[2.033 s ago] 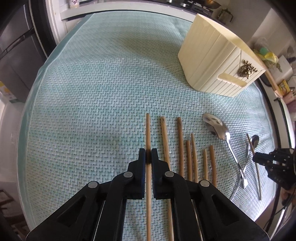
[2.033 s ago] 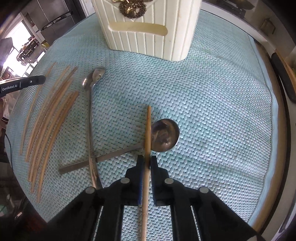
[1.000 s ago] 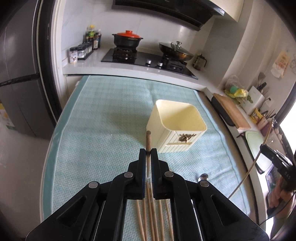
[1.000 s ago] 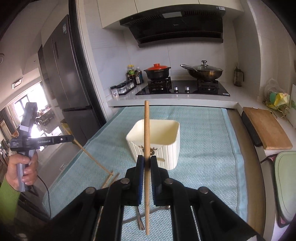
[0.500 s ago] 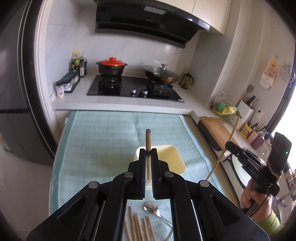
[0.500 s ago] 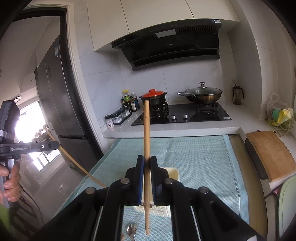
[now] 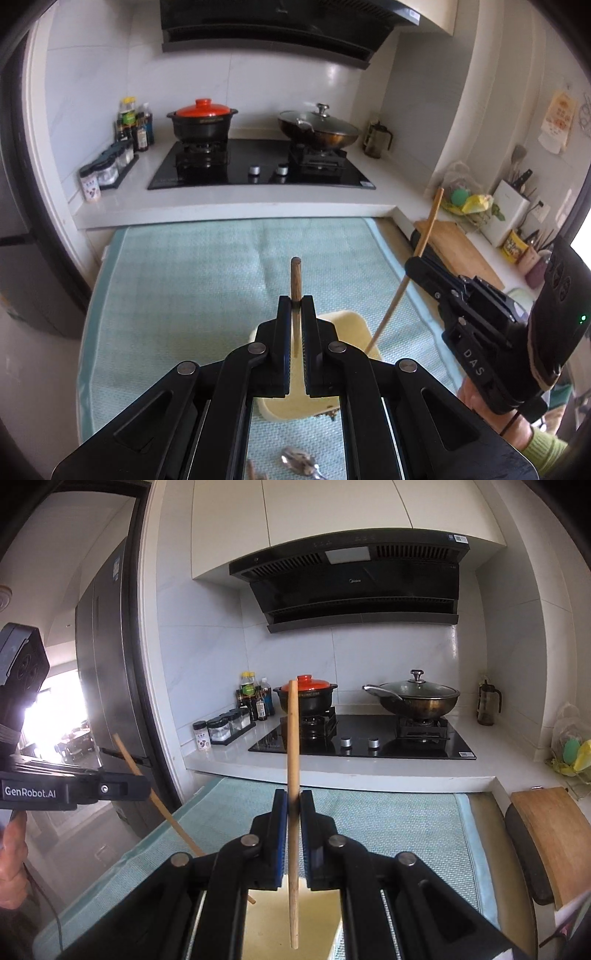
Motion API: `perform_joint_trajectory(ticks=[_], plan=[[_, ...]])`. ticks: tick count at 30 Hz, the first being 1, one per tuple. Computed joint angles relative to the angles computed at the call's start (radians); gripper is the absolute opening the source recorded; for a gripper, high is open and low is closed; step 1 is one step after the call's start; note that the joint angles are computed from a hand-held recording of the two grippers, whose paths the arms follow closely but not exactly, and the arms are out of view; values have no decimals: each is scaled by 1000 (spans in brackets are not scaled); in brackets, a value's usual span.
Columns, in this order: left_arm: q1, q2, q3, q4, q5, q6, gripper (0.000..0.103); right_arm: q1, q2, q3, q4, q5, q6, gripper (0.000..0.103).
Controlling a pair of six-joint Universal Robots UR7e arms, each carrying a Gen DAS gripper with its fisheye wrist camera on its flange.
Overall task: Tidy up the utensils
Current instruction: 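Lift both chopsticks over the cream holder and open both tools to drop them in, then move both open tools back toward the remaining wooden chopsticks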
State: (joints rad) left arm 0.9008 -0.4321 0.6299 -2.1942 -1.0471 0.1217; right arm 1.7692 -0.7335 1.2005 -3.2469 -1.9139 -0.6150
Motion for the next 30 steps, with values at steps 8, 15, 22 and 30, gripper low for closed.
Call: perform_joint_trajectory(ticks=[8,15,22,30], plan=[[38,106,-111,129,20,-34,4,-41,46,-42,136,-34,39,7],[40,126,-167,157,70,-94,40,-36,48,-75,214,-104,98,32],[4,-67,109,-59,105,-48,76,28,-18,-18,127,-152,59,64],[-63,-453,753,-467,191,74,99,131,-238,366,-121,-148,-44,77]])
